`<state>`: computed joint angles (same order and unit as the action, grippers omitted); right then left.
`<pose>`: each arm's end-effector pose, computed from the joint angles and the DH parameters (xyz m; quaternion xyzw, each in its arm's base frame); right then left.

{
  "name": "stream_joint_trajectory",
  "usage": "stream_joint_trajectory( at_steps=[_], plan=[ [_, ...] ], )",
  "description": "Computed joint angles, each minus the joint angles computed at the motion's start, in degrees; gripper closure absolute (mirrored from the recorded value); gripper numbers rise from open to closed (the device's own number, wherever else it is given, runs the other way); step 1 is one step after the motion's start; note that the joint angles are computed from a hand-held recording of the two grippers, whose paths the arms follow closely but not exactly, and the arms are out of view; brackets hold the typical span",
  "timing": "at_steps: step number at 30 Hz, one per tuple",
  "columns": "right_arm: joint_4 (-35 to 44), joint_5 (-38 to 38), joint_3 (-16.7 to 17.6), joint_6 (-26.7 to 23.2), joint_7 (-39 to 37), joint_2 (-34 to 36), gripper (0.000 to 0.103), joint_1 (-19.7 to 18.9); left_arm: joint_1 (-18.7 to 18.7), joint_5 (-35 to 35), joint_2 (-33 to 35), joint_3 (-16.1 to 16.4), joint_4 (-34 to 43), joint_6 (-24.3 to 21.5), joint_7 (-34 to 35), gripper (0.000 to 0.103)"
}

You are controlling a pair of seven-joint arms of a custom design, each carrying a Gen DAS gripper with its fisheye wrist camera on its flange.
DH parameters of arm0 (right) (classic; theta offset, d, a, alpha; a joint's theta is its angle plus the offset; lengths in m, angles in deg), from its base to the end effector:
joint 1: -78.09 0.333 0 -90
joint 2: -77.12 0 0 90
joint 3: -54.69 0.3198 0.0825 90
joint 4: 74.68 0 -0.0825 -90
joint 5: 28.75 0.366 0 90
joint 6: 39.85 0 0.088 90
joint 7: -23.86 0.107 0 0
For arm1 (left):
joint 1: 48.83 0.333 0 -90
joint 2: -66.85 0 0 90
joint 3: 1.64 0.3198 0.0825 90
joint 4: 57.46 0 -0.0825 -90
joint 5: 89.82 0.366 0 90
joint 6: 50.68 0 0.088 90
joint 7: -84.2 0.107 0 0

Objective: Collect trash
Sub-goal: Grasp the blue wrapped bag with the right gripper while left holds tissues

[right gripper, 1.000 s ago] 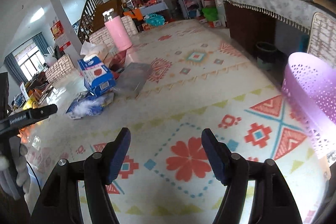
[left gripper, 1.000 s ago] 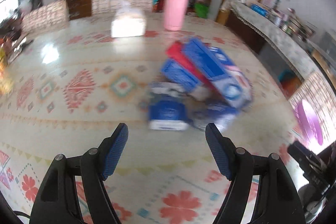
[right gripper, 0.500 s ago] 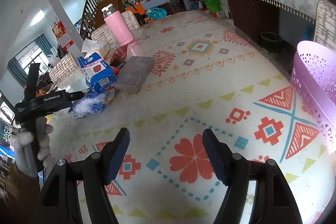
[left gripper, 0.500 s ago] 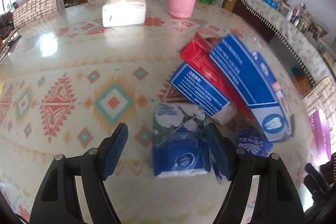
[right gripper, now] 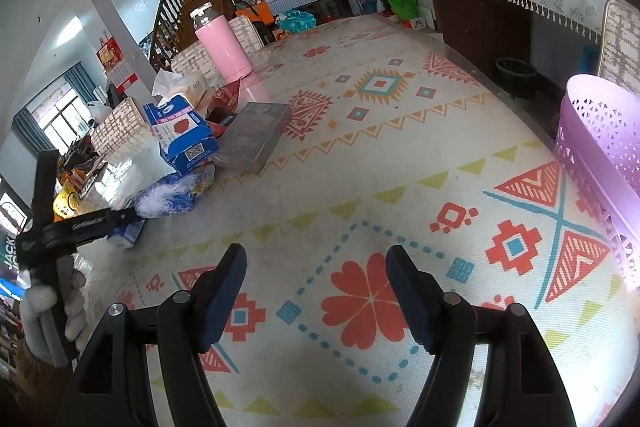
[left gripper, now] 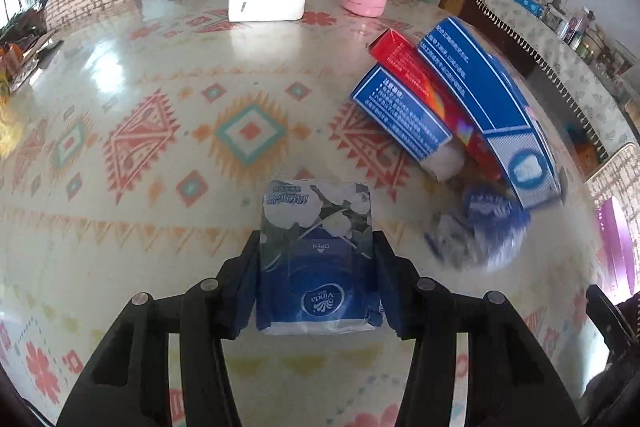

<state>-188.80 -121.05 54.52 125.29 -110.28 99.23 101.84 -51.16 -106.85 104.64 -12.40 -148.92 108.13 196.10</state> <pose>0.5223 0.2909 0.2984 -0.4876 0.7795 -0.1922 0.3432 0.7142 -0.1255 0.3212 -0.5719 0.7686 -0.2681 0.1019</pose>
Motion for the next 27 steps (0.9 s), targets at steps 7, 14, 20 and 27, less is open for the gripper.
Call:
stream_joint_trajectory(
  at_steps=[7,14,20,27],
  plan=[
    [0.31,3.83,-0.33,-0.27,-4.32,0.52,0.026,0.40,4.59,-5.20,0.09,-5.82,-1.64,0.80,9.14,0.022],
    [1.85,5.01,-1.44,6.20,-9.87,2.09,0.000,-0.02,-0.16,-3.04,-2.49,-0.77,-6.29,6.11,6.07,0.050],
    [6.86,36.76,5.84,-13.08,-47.28,5.31,0.001,0.63,6.39,-8.34,-2.40,-5.77,-5.19,4.09,8.83,0.053],
    [21.09,44.56,4.58,-7.82,-56.39,13.84,0.014,2.75,8.35,-13.90,-2.67,-6.53,-4.14,5.02,11.42,0.052]
  ],
)
